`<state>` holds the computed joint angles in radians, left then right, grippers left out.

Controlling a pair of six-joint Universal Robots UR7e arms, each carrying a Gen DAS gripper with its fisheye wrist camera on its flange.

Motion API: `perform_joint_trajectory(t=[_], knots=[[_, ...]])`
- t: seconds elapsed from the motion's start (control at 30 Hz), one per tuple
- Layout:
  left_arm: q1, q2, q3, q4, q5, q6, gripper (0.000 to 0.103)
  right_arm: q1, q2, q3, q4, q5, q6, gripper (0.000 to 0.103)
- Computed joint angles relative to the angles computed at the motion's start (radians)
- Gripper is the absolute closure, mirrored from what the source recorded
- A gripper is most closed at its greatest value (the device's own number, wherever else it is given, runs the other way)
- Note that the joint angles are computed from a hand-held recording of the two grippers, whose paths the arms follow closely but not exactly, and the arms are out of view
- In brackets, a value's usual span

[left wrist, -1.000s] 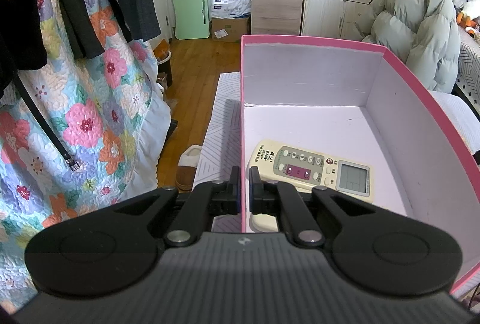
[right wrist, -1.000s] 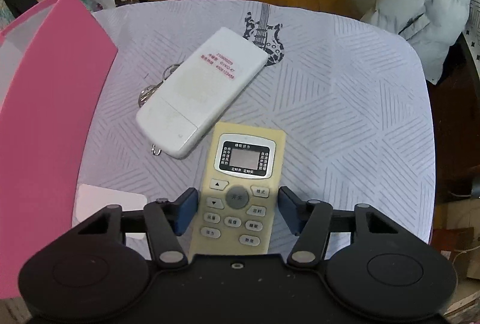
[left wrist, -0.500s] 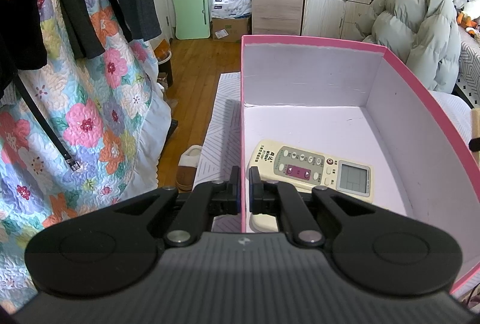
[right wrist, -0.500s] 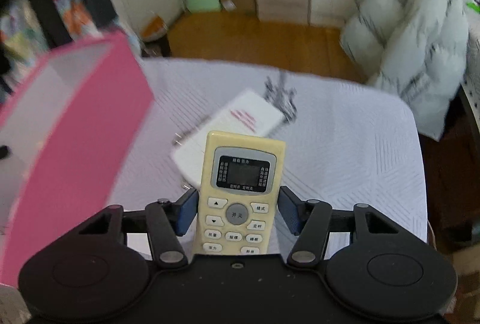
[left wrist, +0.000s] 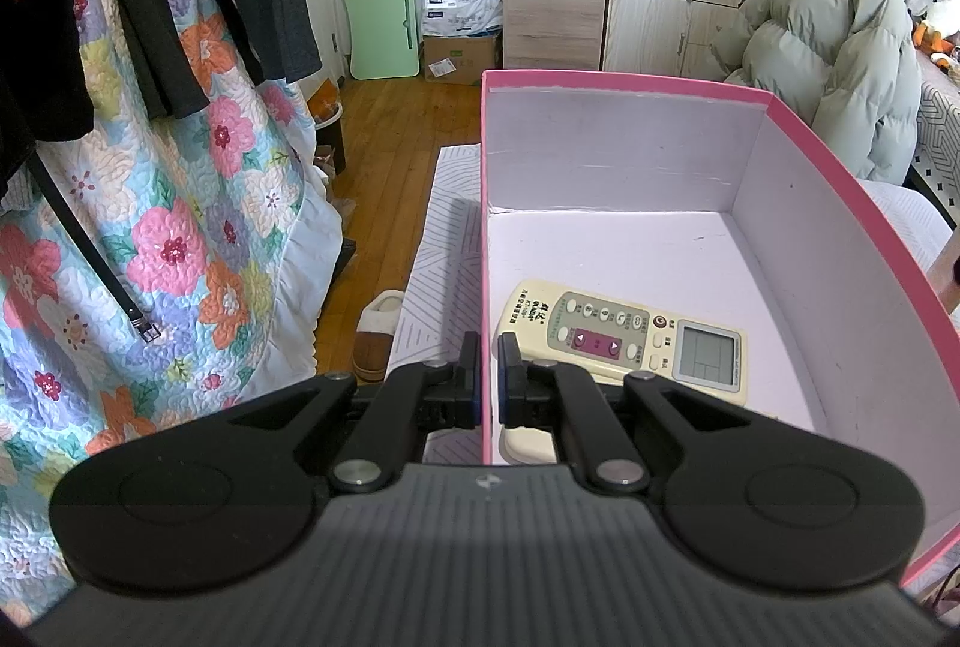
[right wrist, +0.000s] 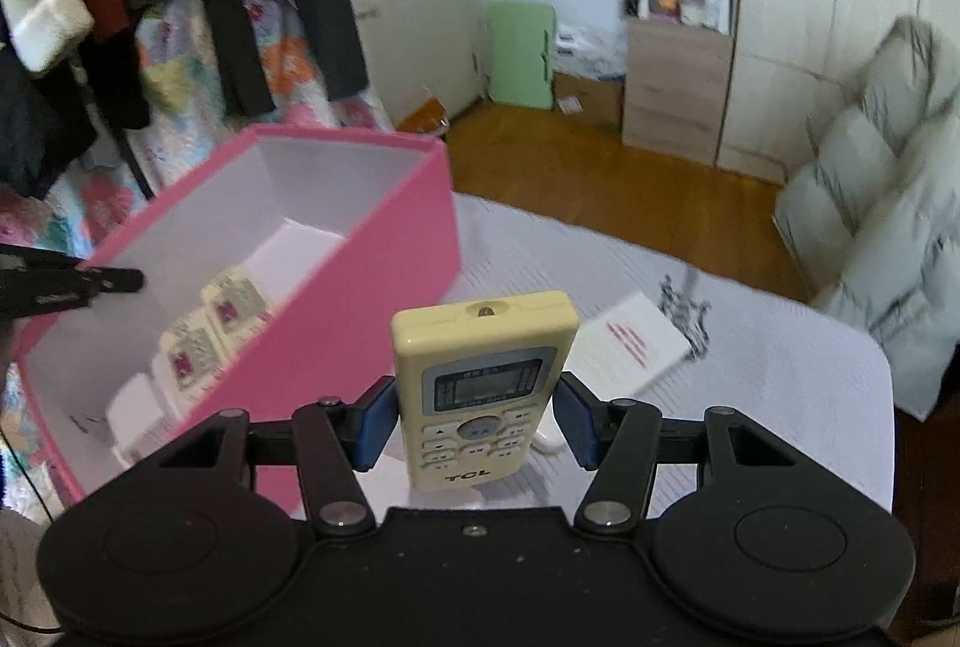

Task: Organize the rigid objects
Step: 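Lift the TCL remote into the pink box and release it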

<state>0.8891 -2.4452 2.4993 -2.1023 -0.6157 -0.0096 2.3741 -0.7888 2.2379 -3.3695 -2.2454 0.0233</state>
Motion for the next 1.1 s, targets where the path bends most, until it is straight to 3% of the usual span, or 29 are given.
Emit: perform_joint_trajectory(t=[0.23, 0.53, 0.77, 0.93, 1.1], knots=[[0.001, -0.001, -0.001, 0.001, -0.001, 0.0, 0.099, 0.085, -0.017, -0.059, -0.016, 0.035, -0.079, 0.041], [0.002, -0.002, 0.002, -0.004, -0.005, 0.0, 0.099, 0.128, -0.018, -0.179, 0.15, 0.177, -0.116, 0.041], [-0.007, -0.009, 0.006, -0.001, -0.002, -0.011, 0.099, 0.116, 0.115, -0.325, 0.322, 0.069, -0.291, 0.041], [-0.013, -0.024, 0.011, 0.007, 0.0, -0.016, 0.099, 0.087, 0.206, -0.447, 0.444, -0.002, -0.312, 0.041], [-0.003, -0.024, 0.009, -0.007, -0.014, 0.006, 0.099, 0.065, 0.276, -0.588, 0.666, -0.029, -0.385, 0.041]])
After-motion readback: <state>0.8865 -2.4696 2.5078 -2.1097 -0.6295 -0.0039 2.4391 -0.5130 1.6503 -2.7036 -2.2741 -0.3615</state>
